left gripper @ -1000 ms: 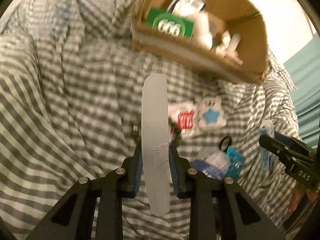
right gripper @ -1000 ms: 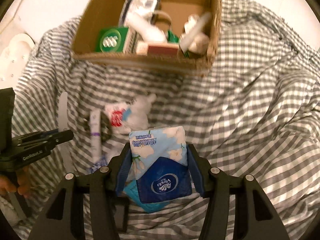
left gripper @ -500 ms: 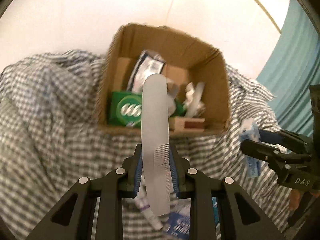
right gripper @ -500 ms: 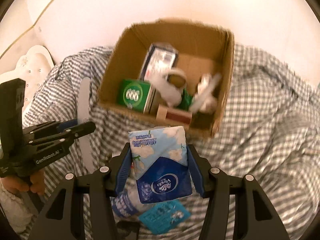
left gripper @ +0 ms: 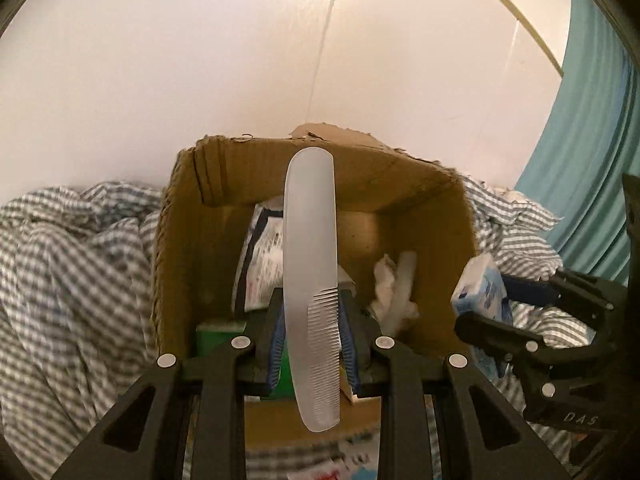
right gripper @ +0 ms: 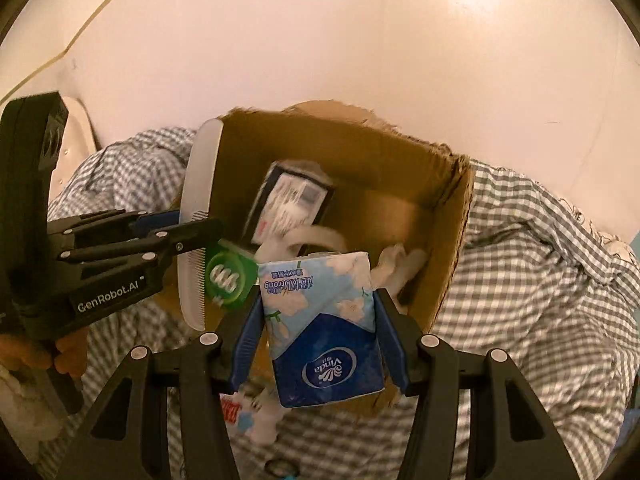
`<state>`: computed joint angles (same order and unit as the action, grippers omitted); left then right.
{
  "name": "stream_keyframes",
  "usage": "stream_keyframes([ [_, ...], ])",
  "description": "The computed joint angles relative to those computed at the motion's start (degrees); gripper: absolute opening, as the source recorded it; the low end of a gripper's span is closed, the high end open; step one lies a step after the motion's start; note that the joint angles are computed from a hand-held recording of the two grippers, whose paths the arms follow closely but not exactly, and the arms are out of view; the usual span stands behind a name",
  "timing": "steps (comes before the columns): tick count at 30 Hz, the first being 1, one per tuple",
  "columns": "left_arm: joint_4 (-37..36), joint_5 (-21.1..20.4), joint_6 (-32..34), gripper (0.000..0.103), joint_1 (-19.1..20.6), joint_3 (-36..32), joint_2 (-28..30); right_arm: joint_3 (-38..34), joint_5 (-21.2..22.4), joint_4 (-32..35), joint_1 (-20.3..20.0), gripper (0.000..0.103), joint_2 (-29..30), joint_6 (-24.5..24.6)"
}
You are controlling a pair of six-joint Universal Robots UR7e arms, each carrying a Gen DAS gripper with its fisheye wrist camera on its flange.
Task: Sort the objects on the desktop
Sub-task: 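Carry the comb and tissue pack into the cardboard box and open both tools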
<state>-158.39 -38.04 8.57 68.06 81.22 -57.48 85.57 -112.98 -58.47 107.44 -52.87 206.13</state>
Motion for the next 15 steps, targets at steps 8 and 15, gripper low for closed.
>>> stream_keyframes([
  [8, -0.52, -0.74, 4.81, 0.025, 3.06, -6.59, 4.8, 10.74, 0.76, -5.22, 0.73, 0.055, -4.9, -1.8],
  [15, -7.35, 1.01, 8.76, 0.085, 2.68, -7.2, 5.6, 8.37, 2.09, 2.61, 1.81, 0.082, -2.27, 5.4],
])
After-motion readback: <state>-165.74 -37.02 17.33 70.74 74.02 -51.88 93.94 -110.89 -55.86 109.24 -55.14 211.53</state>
